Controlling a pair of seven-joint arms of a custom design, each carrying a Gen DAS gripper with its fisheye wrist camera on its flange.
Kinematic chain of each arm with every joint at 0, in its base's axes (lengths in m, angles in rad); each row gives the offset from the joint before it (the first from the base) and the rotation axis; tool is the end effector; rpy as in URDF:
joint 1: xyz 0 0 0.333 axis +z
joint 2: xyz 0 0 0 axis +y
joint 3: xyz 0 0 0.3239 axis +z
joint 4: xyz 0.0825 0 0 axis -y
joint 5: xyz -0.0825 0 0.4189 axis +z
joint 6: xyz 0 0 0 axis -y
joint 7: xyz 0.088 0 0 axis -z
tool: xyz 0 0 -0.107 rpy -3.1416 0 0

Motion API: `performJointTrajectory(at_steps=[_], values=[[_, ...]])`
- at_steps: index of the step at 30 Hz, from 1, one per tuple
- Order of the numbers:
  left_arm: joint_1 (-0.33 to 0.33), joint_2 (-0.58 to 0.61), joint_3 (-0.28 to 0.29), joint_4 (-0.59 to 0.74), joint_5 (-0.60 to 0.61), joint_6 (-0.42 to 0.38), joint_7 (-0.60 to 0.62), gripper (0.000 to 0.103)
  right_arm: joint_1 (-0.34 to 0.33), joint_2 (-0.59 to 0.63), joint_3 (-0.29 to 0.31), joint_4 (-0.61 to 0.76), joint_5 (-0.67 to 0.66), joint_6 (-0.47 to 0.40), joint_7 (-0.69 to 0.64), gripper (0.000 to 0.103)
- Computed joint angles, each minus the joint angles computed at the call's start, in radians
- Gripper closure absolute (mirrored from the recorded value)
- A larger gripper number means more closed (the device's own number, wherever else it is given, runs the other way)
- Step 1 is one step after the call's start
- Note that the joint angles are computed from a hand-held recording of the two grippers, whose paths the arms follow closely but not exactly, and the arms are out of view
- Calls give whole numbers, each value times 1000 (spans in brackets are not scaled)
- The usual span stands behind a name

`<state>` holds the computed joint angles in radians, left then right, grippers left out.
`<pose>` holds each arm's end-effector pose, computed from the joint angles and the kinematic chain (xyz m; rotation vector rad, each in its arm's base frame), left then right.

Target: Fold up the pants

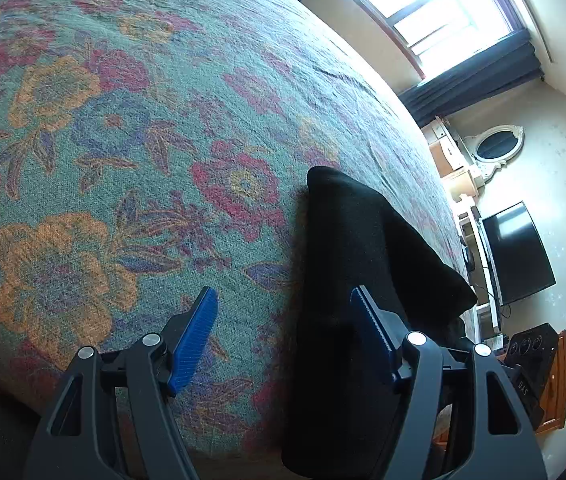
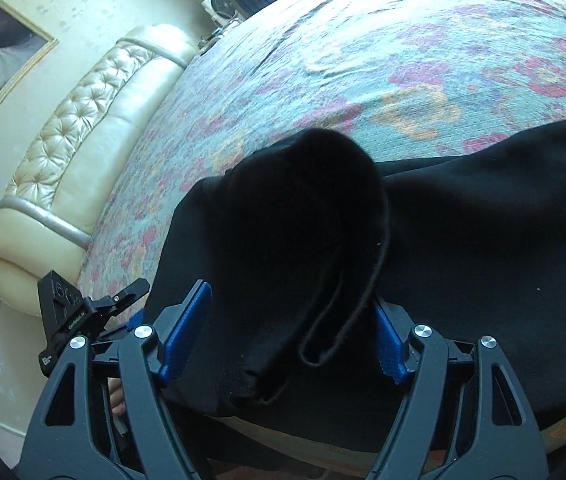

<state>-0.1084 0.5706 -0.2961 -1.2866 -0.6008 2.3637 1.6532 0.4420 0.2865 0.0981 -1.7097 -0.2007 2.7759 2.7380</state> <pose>0.7513 -0.2637 0.4882 1.8228 -1.9576 1.1275 0.6200 0.3729 0.5088 -1.2172 2.0162 -0.0784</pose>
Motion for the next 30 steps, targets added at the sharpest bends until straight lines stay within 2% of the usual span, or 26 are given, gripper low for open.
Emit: performJointTrajectory(at_steps=[1,3,4,6,9,18,30], values=[[-1,-5,-1,-7,3,1,10,35,-6,16,13,29,13,-36,-35,43],[-5,-14,-2,-17,11,14,31,35,7,32,8,67,1,-111,-47,61],[-5,-15,-3,-18,13,15,41,35,14,34,2,73,-9,-133,-39,66],[-6,-21,-4,-22,12,15,51,35,16,33,-1,74,-12,-148,-34,81],[-6,-23,-3,-27,5,11,49,34,9,18,3,49,-5,-116,-47,88],[0,-41,-3,-52,-14,5,52,32,40,-9,-20,63,-125,-155,-36,90],[8,-37,-22,-43,-56,-30,102,27,24,-86,-12,20,-176,-188,-48,91]])
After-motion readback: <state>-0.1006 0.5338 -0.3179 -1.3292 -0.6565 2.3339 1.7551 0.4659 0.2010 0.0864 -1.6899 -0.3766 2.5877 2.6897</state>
